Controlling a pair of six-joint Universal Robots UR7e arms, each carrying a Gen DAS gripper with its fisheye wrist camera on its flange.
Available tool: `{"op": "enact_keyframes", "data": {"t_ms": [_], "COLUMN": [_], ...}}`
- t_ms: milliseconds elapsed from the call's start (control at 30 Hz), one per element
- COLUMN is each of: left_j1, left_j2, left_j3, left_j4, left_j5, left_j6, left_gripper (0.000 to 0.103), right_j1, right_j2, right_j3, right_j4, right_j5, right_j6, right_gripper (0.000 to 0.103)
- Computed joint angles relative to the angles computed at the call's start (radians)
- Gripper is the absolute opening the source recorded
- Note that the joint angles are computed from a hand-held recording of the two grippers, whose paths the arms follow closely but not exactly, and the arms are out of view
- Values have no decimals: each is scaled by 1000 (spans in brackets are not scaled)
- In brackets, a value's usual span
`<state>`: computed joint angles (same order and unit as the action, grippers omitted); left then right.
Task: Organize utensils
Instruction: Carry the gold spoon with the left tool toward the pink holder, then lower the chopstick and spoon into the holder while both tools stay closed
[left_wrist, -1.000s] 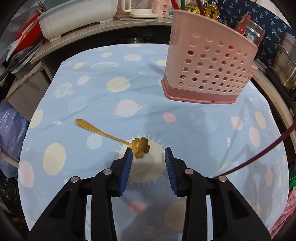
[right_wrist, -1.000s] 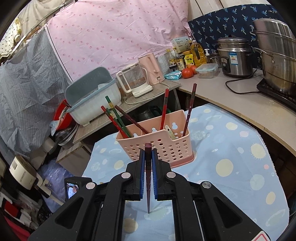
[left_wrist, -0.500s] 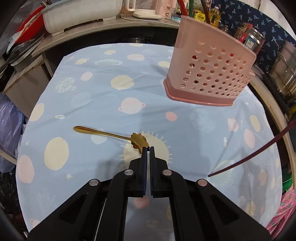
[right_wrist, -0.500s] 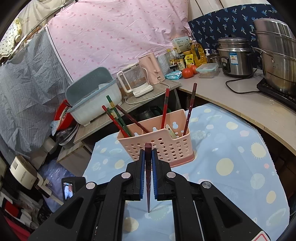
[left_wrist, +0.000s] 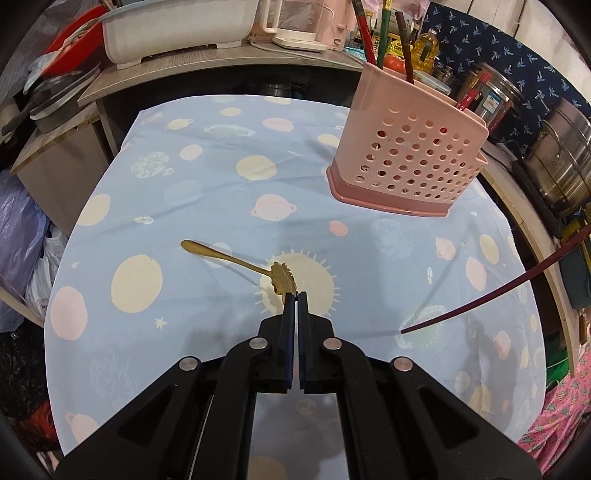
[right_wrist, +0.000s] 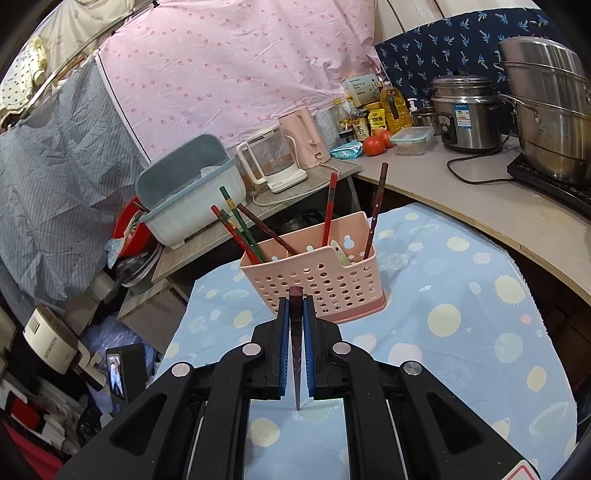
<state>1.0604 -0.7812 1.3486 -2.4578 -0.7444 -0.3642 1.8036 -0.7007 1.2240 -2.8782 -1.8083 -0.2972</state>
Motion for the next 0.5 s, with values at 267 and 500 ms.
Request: {"op": "enact_keyframes", "data": {"t_ms": [267, 500], "left_j1": [-44, -85], "left_j2": [-70, -93], "left_j3": [82, 68], "left_j4": [-57, -111], "left_j5": [5, 15], "left_j6": [5, 58], "left_gripper": [0, 0], "right_j1": [2, 18], "right_j2": [-22, -22], "right_j3": [18, -3], "right_j4": [-17, -33], "right_j5": [20, 29], "right_j6": [2, -27], "right_gripper": [7, 7]}}
